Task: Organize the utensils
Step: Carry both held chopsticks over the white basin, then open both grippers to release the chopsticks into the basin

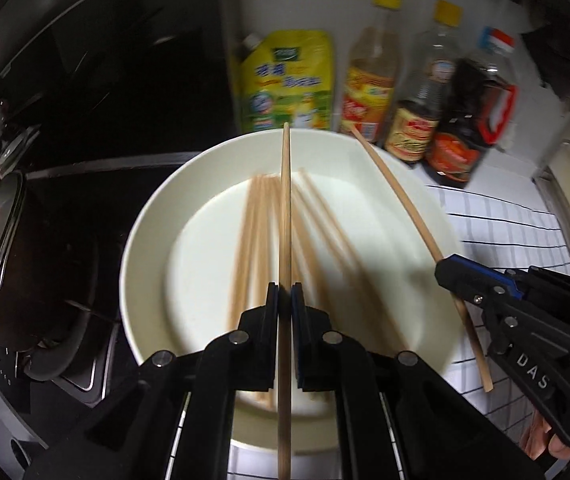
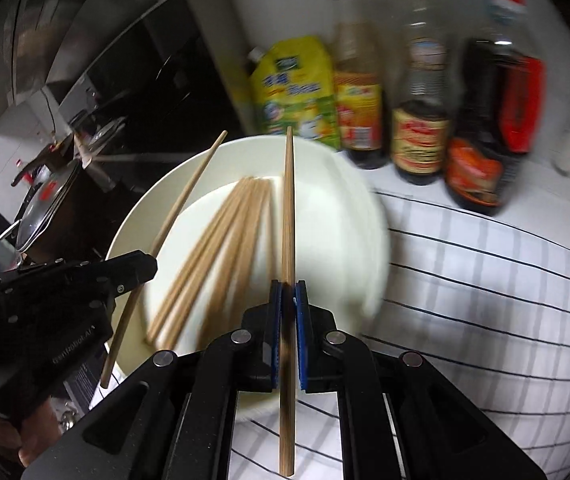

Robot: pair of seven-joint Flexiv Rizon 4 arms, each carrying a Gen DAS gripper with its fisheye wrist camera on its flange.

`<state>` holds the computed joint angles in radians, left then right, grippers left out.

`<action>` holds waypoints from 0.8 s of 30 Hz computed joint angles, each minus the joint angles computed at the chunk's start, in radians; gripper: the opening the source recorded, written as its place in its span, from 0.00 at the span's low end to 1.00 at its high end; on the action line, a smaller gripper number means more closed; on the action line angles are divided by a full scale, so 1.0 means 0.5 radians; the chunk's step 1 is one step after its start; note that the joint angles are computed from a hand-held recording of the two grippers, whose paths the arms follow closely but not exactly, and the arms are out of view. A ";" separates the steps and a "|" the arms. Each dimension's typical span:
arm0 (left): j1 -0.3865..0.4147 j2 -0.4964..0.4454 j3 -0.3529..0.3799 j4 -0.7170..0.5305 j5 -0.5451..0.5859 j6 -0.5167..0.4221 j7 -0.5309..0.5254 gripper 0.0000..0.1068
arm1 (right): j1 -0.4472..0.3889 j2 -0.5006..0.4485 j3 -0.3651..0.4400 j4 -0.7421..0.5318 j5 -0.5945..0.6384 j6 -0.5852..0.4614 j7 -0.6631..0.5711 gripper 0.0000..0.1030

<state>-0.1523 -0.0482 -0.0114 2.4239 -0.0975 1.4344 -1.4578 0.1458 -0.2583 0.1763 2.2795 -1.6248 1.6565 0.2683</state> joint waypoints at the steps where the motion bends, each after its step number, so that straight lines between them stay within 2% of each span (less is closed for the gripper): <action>1: 0.013 -0.015 -0.004 0.004 -0.047 0.008 0.047 0.07 | 0.038 -0.022 0.013 -0.002 0.118 -0.030 -0.083 0.06; 2: 0.028 -0.039 -0.009 0.002 -0.097 0.014 0.096 0.07 | 0.093 -0.054 0.039 0.003 0.354 -0.074 -0.257 0.06; 4: 0.051 -0.081 -0.028 0.001 -0.193 0.028 0.182 0.07 | 0.130 -0.093 0.112 0.000 0.668 -0.160 -0.484 0.06; 9: 0.078 -0.141 -0.070 0.000 -0.342 0.055 0.298 0.07 | 0.188 -0.132 0.174 0.000 1.040 -0.264 -0.740 0.06; 16: 0.076 -0.164 -0.065 -0.015 -0.385 0.050 0.326 0.08 | 0.386 -0.091 -0.023 0.020 1.125 -0.261 -0.737 0.07; 19: 0.077 -0.153 -0.053 -0.016 -0.373 0.060 0.308 0.24 | 0.497 -0.045 -0.165 0.053 1.065 -0.237 -0.662 0.09; 22: 0.076 -0.135 -0.035 -0.014 -0.349 0.055 0.277 0.31 | 0.593 0.007 -0.296 0.085 0.968 -0.221 -0.570 0.10; 24: 0.076 -0.119 -0.028 -0.009 -0.339 0.054 0.262 0.37 | 0.606 0.032 -0.321 0.097 0.922 -0.229 -0.530 0.13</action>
